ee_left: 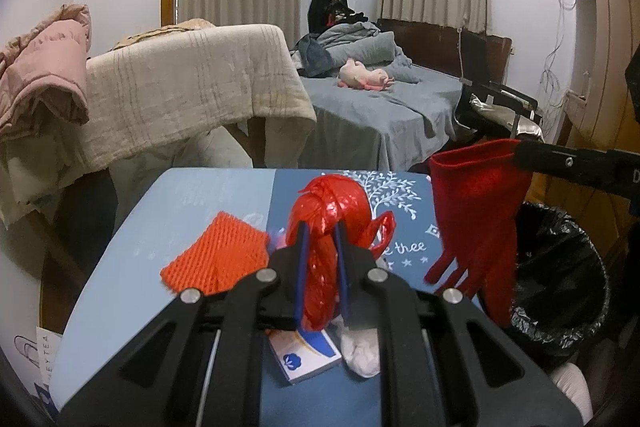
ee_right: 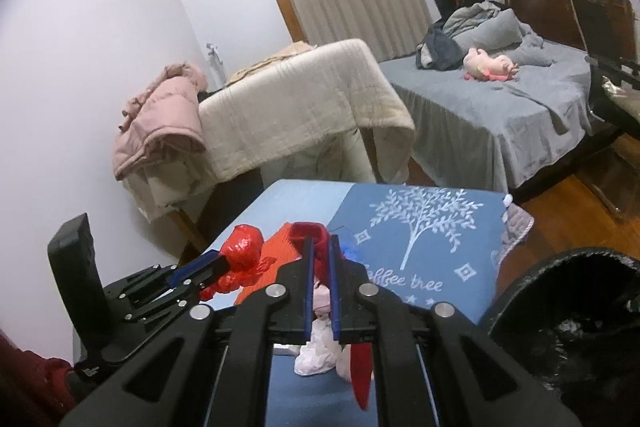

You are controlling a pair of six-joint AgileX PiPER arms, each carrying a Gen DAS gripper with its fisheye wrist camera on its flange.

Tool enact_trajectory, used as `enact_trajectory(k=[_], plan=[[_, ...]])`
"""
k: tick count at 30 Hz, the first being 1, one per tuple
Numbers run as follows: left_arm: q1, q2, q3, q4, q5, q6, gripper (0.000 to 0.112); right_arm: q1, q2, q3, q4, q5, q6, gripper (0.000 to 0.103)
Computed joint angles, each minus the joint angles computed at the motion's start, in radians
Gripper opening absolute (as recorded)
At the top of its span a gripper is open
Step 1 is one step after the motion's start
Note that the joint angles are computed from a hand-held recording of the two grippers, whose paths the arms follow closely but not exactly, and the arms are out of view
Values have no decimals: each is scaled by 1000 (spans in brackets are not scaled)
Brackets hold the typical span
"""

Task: Collect trash
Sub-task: 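Carry both items over the bin and open both grippers to drop them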

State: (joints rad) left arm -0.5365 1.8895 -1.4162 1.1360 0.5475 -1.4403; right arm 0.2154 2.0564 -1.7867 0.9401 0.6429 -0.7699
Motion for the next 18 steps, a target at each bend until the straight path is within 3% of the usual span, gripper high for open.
enact_trajectory(k=[11,18], plan=[[-53,74,-132,-89,-11,127,12,-92,-91,100,3,-60,-27,7],[-114,266,-416,-308,-27,375,12,-196,-145,157,-104,-114,31,7]])
